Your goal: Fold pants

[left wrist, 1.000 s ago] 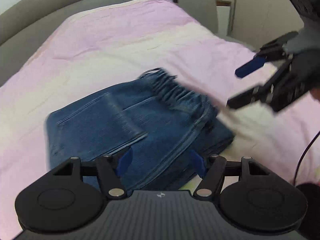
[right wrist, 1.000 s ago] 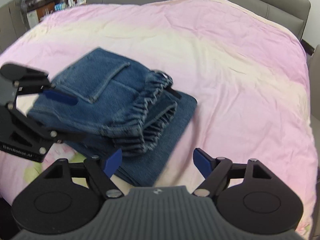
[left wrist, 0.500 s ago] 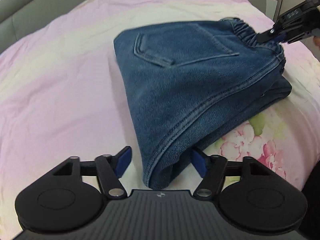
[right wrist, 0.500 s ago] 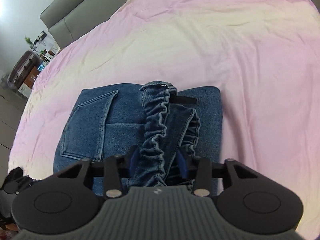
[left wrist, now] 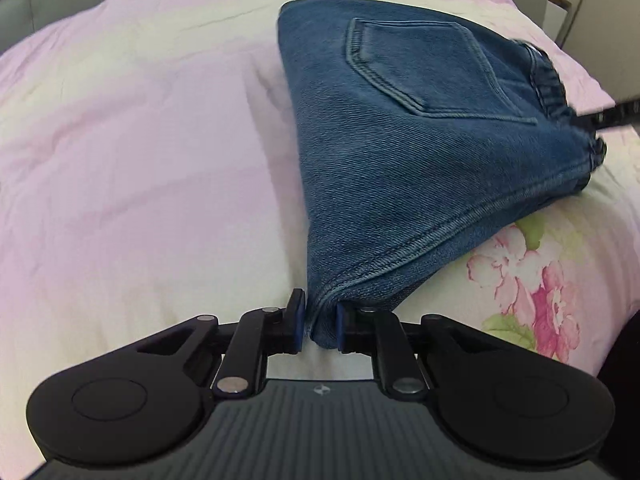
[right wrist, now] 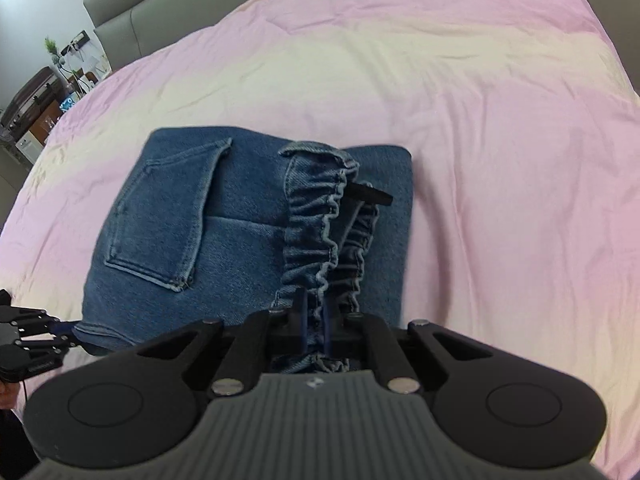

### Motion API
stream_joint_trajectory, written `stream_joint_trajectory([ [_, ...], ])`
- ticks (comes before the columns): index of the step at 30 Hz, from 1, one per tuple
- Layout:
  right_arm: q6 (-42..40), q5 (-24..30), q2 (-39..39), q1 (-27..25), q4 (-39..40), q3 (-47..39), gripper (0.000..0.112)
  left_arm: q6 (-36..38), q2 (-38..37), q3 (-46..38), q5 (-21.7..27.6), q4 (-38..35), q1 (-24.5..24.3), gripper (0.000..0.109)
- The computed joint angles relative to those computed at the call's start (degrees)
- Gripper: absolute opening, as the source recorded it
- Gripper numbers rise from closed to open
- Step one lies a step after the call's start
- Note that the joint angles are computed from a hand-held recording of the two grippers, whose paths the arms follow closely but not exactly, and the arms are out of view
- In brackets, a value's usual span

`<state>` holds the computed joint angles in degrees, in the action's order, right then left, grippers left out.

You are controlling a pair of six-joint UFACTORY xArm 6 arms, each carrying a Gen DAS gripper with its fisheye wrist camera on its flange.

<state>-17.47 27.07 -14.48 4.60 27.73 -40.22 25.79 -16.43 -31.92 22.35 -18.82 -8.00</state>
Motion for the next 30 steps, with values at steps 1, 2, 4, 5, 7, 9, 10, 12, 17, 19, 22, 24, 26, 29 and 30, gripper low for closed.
stream_joint_trajectory([
  [1, 0.2, -0.8, 0.78, 0.09, 0.24, 0.28, 0.001, -1.12, -0.29, -0.18, 0.62, 1.5, -0.04, 0.017],
  [2, 0.6, -1.69, 1.52, 0.26, 0.01, 0.36, 0.001, -2.47, -0.77, -0.19, 1.03, 4.05, -0.3, 0.017],
  [4, 1.96, -2.66, 2.49, 0.62, -1.14, 0.09, 0.002, -4.25, -2.14, -0.48, 3.21, 8.2, -0.38, 0.016],
  [5, 1.95, -2.5, 2.52, 0.62, -1.19, -0.16, 0.003, -4.39, -1.9, -1.59, 4.73, 8.81, -0.13, 0.014],
  [7, 1.61, -1.78, 2.06, 0.37, -0.61, -0.65, 0.007, -3.97, -2.66, -1.98, 6.7, 7.77, 0.25, 0.013],
  [9, 1.62, -1.0, 0.89, -0.06, -0.51, -0.72, 0.013, -2.47, -4.76, -1.54, 7.94, 6.23, 1.45, 0.012],
  [10, 1.68, -1.08, -0.36, -0.1, -0.89, -0.13, 0.018, -2.91, -5.8, -1.3, 7.67, 6.5, 1.9, 0.012],
  [12, -0.31, -0.95, -1.34, -0.69, 0.74, -0.29, 0.025, -1.81, -6.56, -2.13, 7.84, 3.31, 3.24, 0.013],
  [17, -5.3, 0.84, -0.38, -2.5, 10.59, -2.97, 0.041, -0.95, -2.64, -7.73, 5.0, -9.21, 4.38, 0.026],
  [19, -6.18, 0.92, 1.6, -2.54, 12.64, -4.92, 0.046, -0.65, 0.49, -10.56, 4.11, -14.11, 4.15, 0.029],
  [22, -6.36, -0.13, 5.29, -2.37, 14.82, -7.69, 0.048, -1.13, 5.72, -14.66, 2.81, -16.75, 2.83, 0.033],
  [24, -6.55, -0.41, 8.6, -2.64, 17.19, -9.92, 0.049, -1.51, 8.83, -17.1, 2.13, -17.11, 1.7, 0.038],
  [26, -7.0, -0.12, 11.63, -2.96, 18.82, -12.0, 0.049, -2.64, 11.63, -19.33, 1.71, -17.04, 0.9, 0.039],
  [29, -10.83, 1.67, 15.09, -3.48, 23.39, -14.63, 0.049, -3.09, 15.45, -22.42, 1.73, -18.49, 0.1, 0.039],
  [30, -12.43, 2.52, 16.2, -3.75, 25.23, -15.47, 0.048, -3.59, 16.7, -23.26, 1.74, -18.55, -0.18, 0.039],
])
